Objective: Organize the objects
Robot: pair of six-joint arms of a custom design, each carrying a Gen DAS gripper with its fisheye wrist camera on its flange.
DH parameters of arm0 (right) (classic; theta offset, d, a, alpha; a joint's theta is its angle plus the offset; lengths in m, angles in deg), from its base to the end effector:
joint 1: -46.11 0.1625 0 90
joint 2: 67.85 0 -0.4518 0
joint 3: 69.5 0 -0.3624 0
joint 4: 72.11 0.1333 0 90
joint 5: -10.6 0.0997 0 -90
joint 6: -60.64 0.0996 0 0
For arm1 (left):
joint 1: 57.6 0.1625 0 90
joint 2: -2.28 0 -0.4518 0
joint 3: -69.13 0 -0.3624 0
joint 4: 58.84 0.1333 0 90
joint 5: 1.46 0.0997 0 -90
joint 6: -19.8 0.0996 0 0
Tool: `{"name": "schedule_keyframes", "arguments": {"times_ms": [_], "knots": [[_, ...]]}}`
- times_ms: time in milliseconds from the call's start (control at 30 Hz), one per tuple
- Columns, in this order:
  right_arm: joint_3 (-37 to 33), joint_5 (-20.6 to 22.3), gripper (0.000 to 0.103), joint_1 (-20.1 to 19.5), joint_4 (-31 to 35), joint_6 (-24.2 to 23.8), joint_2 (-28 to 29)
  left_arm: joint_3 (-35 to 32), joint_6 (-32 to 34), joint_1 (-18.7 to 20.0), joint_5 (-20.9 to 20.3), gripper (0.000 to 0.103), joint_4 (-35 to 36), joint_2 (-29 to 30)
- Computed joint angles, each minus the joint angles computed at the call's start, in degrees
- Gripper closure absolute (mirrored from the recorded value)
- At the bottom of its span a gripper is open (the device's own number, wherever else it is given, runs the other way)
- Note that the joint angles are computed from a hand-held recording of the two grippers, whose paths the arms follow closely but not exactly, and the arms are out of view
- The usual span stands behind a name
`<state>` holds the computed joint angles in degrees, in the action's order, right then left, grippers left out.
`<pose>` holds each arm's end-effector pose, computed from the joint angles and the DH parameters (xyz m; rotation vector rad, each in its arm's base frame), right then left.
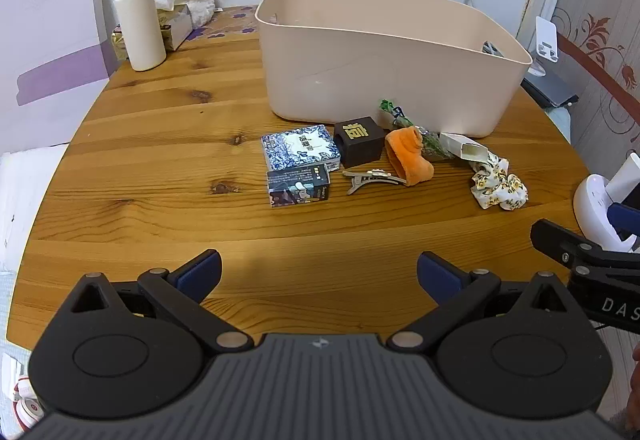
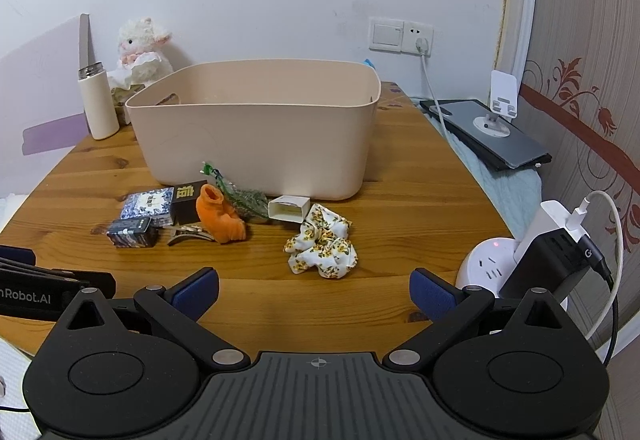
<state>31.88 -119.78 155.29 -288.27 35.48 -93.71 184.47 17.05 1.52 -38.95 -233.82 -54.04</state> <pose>0.2683 -0.5621 0.0376 0.4792 -2.1979 1.0046 -0.1017 -0.5838 0.2169 0.2998 2.2537 -0.8208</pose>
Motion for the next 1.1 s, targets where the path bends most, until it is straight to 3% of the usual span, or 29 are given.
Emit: {"name": "schedule_keyframes", "arguments": {"times_ms": [533,1100], "knots": [[-1.3,0.4,0.000,-1.2,1.8,0.0,0.2,-1.5,-0.5,0.7,-1.5,0.000,1.4,1.0],[-4.9,1.6,0.000,-3.5,6.3,0.0,1.5,-5.3,4.1,2.9,-2.6,0.000,-1.9,5.1]]}}
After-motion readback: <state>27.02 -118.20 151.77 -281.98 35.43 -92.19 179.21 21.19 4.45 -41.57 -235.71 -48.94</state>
